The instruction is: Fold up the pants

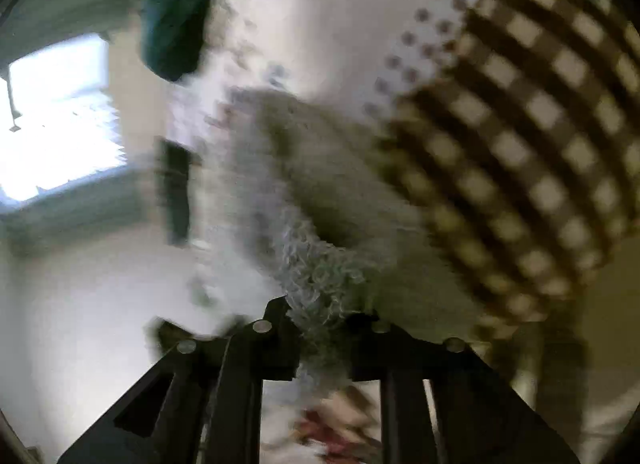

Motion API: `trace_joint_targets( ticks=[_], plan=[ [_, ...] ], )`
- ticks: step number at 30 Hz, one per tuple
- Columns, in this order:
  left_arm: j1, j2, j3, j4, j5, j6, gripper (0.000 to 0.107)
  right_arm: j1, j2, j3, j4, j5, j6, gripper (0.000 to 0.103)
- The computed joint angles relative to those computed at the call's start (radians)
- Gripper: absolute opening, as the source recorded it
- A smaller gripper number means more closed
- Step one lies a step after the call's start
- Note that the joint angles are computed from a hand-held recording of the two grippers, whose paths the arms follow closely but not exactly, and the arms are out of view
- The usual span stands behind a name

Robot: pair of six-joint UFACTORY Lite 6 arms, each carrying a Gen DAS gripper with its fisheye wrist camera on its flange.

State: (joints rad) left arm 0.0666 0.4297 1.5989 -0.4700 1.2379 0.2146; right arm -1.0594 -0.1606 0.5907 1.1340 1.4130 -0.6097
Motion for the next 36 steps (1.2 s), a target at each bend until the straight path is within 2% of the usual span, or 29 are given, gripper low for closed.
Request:
trace_joint_targets(
  ticks=[3,5,9,10,11,12,13,14,16,20,21,22,23,25,30,36],
  plan=[
    [0.013,0.017,0.007,-0.018,0.005,0.015,0.084,-0.072,-0.006,-0.089,0.11,0.166,-0.066,0.012],
    [0.022,0.021,-0.001,-0.022,0.004,0.023,0.084,-0.113,0.023,-0.151,0.103,0.206,-0.093,0.012],
    [0.035,0.032,-0.014,-0.032,0.004,0.035,0.084,-0.219,0.106,-0.193,-0.074,0.06,-0.124,0.012],
    [0.034,0.03,-0.016,-0.031,0.005,0.035,0.084,-0.205,0.094,-0.161,-0.146,-0.001,-0.092,0.018],
    [0.037,0.027,-0.019,-0.031,0.009,0.041,0.084,-0.185,0.065,-0.134,-0.216,-0.044,-0.065,0.039],
    [0.034,0.019,-0.022,-0.028,0.011,0.045,0.084,-0.16,0.033,-0.113,-0.264,-0.064,-0.038,0.055],
    [0.032,0.011,-0.025,-0.024,0.01,0.048,0.084,-0.115,-0.01,-0.085,-0.316,-0.086,0.001,0.082],
    [0.025,0.01,-0.016,-0.017,0.007,0.048,0.084,-0.08,-0.049,-0.059,-0.354,-0.097,0.025,0.089],
    [0.021,-0.013,-0.012,-0.017,0.001,0.069,0.084,-0.026,-0.105,0.004,-0.383,-0.085,0.042,0.089],
    [0.012,-0.059,-0.019,-0.025,-0.084,0.146,0.084,0.134,-0.058,0.185,-0.4,-0.135,0.078,0.103],
    [0.011,-0.05,-0.013,-0.039,-0.099,0.166,0.086,0.176,-0.015,0.233,-0.393,-0.154,0.069,0.103],
    [0.013,-0.031,-0.003,-0.055,-0.103,0.178,0.096,0.216,0.049,0.288,-0.379,-0.172,0.054,0.103],
    [0.024,0.009,0.017,-0.108,-0.08,0.203,0.101,0.246,0.11,0.333,-0.367,-0.184,0.037,0.103],
    [0.032,0.09,0.06,-0.157,-0.042,0.211,0.101,0.306,0.254,0.426,-0.358,-0.222,0.009,0.103],
    [0.035,0.232,0.127,-0.193,-0.011,0.2,0.101,0.4,0.618,0.661,-0.292,-0.173,-0.049,0.103],
    [0.075,0.317,0.129,-0.289,0.024,0.23,0.101,0.451,0.795,0.742,-0.262,-0.172,-0.061,0.103]
  ],
)
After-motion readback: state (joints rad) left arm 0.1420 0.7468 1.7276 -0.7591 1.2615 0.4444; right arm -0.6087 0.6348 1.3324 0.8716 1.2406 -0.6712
